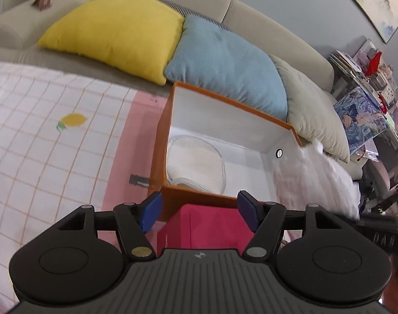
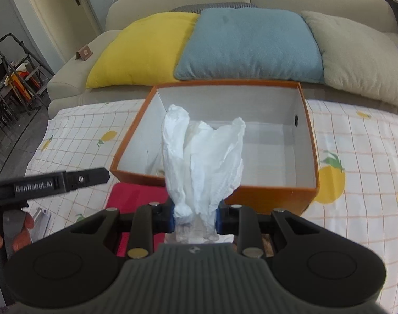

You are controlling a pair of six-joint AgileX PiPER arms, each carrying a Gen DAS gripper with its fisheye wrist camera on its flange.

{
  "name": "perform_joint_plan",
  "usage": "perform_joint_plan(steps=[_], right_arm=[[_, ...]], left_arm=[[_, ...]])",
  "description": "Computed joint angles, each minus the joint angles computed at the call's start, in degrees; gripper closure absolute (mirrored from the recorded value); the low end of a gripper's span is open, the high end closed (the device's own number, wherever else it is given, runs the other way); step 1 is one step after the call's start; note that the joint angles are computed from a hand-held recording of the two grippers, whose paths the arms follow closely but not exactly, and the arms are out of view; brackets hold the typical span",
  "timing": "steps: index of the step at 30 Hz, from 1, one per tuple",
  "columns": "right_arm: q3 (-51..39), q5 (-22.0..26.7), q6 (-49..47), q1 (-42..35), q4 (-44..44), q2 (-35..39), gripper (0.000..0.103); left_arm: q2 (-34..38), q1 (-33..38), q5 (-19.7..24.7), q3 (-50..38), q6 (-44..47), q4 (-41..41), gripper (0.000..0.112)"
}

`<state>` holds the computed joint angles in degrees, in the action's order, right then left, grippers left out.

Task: Organize soft objects
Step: 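Lower the tissue into the orange box and open the right gripper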

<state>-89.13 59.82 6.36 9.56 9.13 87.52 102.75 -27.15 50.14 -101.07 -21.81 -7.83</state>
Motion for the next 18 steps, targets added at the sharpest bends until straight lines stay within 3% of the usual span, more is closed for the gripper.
perform_joint_plan(steps=[7, 13, 18], right_arm=[[-15.53, 3.66, -0.37, 1.19, 0.18, 11.37, 0.075], [-24.78, 6.1, 3.79, 2.09, -2.86, 22.58, 0.073], [-29.4, 9.68, 4.8, 1.35, 1.61, 29.37, 0.073]], left_arm=[[1.26, -3.17, 4.14, -3.41, -6.64, 10.0, 0.035], [1.84, -2.43, 4.5, -3.74, -7.97, 9.55, 0.035], [2.75, -2.55, 5.27, -4.76, -8.47, 9.58, 0.035]])
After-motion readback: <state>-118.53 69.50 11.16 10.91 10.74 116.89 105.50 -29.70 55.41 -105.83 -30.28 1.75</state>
